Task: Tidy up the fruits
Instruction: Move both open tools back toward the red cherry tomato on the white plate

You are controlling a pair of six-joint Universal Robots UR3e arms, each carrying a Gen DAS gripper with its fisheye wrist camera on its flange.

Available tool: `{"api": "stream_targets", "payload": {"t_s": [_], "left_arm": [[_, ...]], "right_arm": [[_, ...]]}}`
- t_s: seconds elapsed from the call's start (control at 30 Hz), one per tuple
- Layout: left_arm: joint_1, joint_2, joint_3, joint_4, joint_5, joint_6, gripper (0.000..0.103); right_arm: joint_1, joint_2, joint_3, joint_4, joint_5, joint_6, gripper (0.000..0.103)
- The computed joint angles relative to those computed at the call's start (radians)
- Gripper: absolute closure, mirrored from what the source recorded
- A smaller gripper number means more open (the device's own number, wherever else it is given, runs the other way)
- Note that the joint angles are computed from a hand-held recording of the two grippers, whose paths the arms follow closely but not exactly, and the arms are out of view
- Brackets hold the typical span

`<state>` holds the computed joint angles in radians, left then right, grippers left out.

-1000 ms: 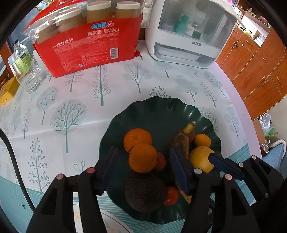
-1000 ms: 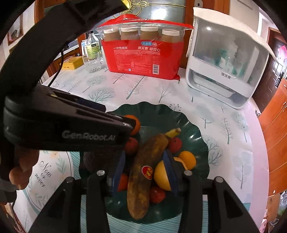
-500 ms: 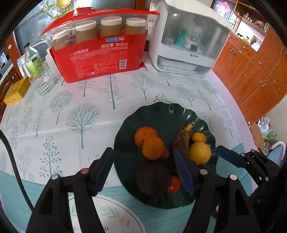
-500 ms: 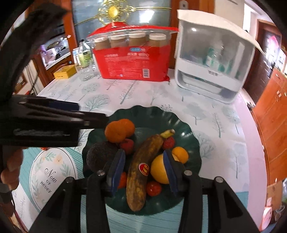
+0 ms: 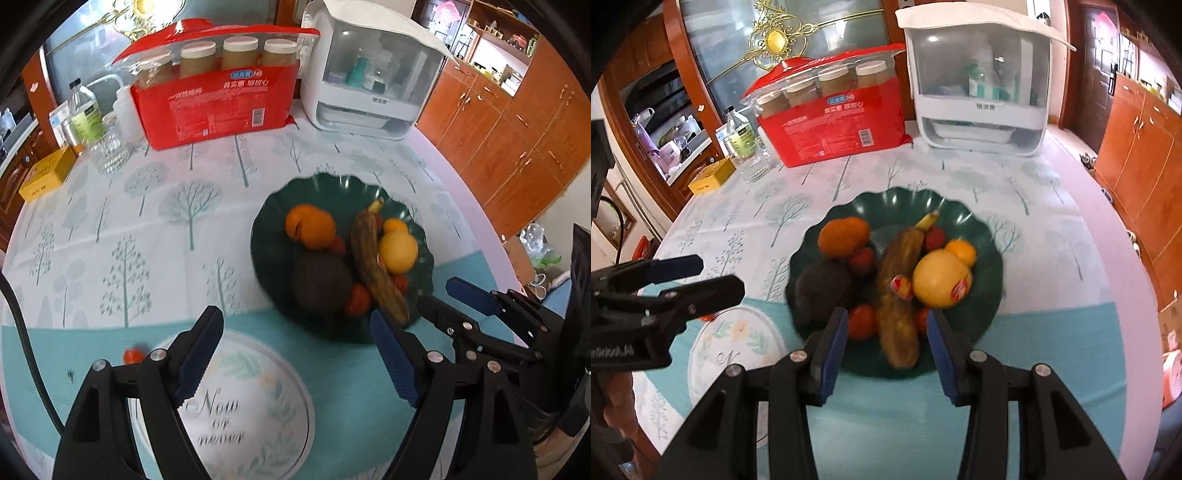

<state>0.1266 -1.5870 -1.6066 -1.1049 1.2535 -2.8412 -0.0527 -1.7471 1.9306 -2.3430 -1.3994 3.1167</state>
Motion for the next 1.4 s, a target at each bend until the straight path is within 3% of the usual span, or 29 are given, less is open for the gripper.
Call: {"api": "stream_targets", "payload": {"t_s": [0.23,0.47,0.83,1.03,1.4], "left_arm": [[0.204,0.201,-0.125,-0.163,-0.079,0.186,0.022],[0.449,0.347,-0.159,-0.302,-0.144,0.414,0.022],[0.727,0.382,-0.067,-0.464,-0.254,0.623,0.021],[0.818,0.389,-0.095,-0.402,-0.275,0.654,0.016],[0.860,0.285,-0.204,-0.188,-0.183,0.622,0.016]], "right_arm": [[0.170,-0.019,-0.012,0.003,-0.069,0.166,0.059],[0.358,0.061,-0.133,-0.011,-0.155,0.333,0.059],[0.578,0.276,-0.466,0.042,-0.273,0.444,0.059],[0.648,0.442,-0.676,0.098,-0.310,0.441,0.058],[0.667,0.679,-0.852,0.163,-0.274,0.448,0.059]]}}
